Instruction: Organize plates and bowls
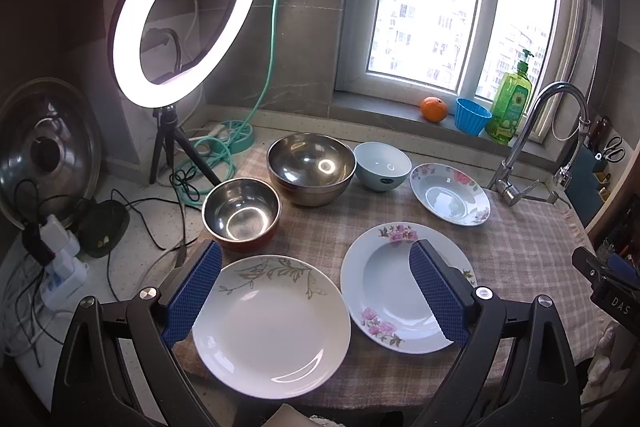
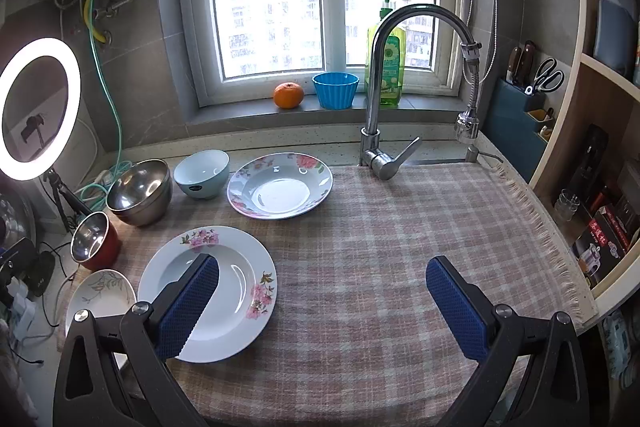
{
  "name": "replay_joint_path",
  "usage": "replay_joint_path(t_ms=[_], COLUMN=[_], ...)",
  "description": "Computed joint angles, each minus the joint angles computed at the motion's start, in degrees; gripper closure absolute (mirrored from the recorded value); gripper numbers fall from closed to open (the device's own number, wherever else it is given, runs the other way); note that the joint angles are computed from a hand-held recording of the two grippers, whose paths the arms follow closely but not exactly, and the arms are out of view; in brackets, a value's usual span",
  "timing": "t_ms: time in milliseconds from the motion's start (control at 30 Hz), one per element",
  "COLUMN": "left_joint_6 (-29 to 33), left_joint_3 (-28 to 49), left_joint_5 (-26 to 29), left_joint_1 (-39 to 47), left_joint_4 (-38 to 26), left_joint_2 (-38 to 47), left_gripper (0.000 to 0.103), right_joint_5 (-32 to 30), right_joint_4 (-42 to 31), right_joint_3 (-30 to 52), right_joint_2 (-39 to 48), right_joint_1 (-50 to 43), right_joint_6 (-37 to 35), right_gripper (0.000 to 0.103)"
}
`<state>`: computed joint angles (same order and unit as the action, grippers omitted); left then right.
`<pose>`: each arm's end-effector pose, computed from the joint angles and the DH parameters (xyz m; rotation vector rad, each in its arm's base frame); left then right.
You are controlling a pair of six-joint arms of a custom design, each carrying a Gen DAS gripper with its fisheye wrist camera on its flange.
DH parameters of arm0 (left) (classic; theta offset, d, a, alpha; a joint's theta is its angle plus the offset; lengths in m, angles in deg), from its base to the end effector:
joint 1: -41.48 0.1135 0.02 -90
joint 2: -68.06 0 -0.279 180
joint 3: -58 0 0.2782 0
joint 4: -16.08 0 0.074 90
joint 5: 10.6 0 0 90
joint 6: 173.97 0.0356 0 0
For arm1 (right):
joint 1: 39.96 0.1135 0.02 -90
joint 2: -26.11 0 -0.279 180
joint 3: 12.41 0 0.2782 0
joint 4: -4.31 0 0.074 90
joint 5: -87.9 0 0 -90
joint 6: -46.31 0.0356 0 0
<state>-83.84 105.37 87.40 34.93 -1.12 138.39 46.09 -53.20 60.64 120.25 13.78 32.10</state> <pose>0.2634 -0.0352 0.1972 0.2060 2.2635 -0.2177 0.2101 0.2415 0.1959 0.5386 2.2296 -0.2300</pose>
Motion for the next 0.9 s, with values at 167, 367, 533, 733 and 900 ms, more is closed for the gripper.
replay_joint_path(t_ms=[167, 367, 533, 733, 900], left_joint_6=[0.05, 0.19, 0.27, 0.15, 0.22], left_joint_3=[0.02, 0.28, 0.39, 0.21, 0.31], left_joint_5=[0.09, 0.42, 0.48, 0.25, 0.38], left_joint_1=[0.2, 0.56, 0.51, 0.34, 0.43], left_joint_4=[0.17, 0.14, 0.49, 0.41, 0.44], left_joint_2=[0.17, 0.45, 0.66, 0.39, 0.5], left_gripper=[0.008, 0.008, 0.008, 0.008, 0.008], right_joint_5=[0.15, 0.08, 0.18, -0.08, -0.03], right_joint_4=[0.19, 0.28, 0.32, 0.12, -0.04], right_joint_3=[0.09, 0.06, 0.33, 0.6, 0.63], right_joint_2=[-0.07, -0.43, -0.18, -0.04, 0.01], right_joint_1=[0.01, -0.3, -0.28, -0.33, -0.26], right_joint_6=[-0.36, -0.66, -0.76, -0.56, -0.35], right_gripper=[0.0, 0.0, 0.0, 0.0, 0.0])
